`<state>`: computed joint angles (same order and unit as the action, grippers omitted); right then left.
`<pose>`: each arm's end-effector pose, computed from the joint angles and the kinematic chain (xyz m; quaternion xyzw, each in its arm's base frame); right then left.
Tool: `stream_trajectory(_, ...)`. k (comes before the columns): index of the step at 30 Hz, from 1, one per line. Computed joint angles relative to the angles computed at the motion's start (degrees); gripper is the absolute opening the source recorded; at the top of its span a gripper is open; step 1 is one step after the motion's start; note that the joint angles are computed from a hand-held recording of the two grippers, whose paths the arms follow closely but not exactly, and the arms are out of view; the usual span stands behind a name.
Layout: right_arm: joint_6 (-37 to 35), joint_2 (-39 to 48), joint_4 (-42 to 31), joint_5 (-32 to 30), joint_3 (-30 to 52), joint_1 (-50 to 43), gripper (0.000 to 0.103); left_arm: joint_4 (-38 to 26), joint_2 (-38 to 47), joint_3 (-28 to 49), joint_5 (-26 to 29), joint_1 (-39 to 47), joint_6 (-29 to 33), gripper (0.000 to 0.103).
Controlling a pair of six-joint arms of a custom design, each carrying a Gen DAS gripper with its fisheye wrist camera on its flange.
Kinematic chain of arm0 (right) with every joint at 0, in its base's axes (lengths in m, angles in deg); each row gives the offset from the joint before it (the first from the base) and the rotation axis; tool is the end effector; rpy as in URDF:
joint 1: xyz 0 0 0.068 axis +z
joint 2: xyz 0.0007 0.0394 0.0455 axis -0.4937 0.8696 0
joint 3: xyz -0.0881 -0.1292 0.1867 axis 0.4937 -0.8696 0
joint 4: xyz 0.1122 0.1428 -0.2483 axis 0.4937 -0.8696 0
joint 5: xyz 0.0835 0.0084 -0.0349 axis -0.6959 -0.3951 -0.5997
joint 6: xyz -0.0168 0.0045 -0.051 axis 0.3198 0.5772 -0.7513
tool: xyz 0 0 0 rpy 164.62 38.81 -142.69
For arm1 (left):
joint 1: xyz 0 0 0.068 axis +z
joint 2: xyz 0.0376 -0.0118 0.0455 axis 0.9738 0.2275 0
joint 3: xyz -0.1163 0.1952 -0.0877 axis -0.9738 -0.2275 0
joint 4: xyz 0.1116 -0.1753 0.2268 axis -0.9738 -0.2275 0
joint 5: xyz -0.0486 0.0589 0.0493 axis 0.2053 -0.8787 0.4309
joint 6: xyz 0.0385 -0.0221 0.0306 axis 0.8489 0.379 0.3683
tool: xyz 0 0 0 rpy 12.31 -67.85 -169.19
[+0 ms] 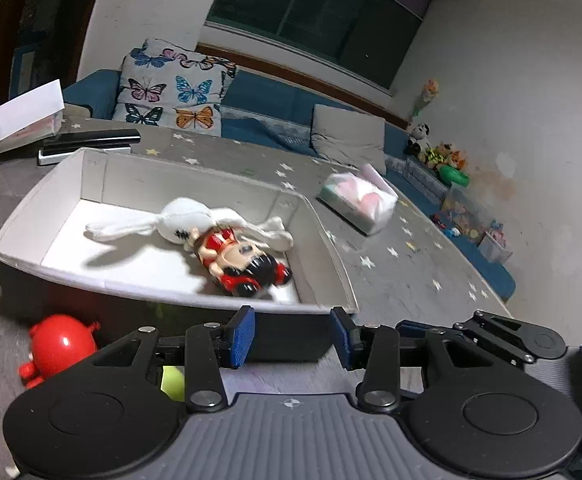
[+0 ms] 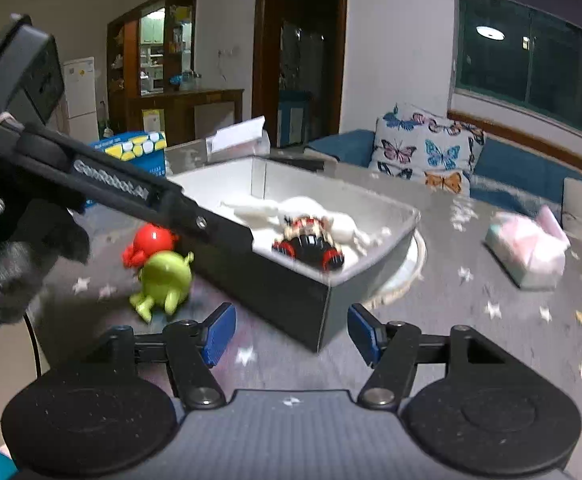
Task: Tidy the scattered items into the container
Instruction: 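Open the right gripper to drop the figure beside the rabbit, then close the right gripper on the tan peanut toy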
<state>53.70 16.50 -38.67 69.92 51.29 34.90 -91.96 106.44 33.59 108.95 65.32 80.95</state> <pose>0.1413 0.2327 0.1431 -0.0119 0.8778 -0.0133 0.4786 0.3253 -0.0912 0.1497 0.3144 0.8235 -0.3380 0.3298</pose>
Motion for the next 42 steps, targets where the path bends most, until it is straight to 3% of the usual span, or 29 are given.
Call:
stream_trajectory(11, 15.05, 2.47, -8.26, -0.04, -1.62, 6.34, 0.065, -4.82, -0.21, -3.81, 0.20, -3.14, 4.65, 0.044)
stream_trajectory(28, 22.99, 5.28, -11.60, -0.12, -1.25, 10.29, 0.062, -10.21, 0.67, -4.24, 3.70, -5.66, 7.49, 0.044)
stream_trajectory(36, 25.47, 5.65, -12.72, 0.22, -1.20, 11.14, 0.047, -10.69, 2.36, -3.74, 2.18, -7.26, 8.17, 0.044)
stream_trajectory(42, 26.12, 6.84, -13.65, 0.26, -0.39, 11.26, 0.043, -10.15, 3.33, -3.41, 2.57, -7.44, 7.75, 0.043)
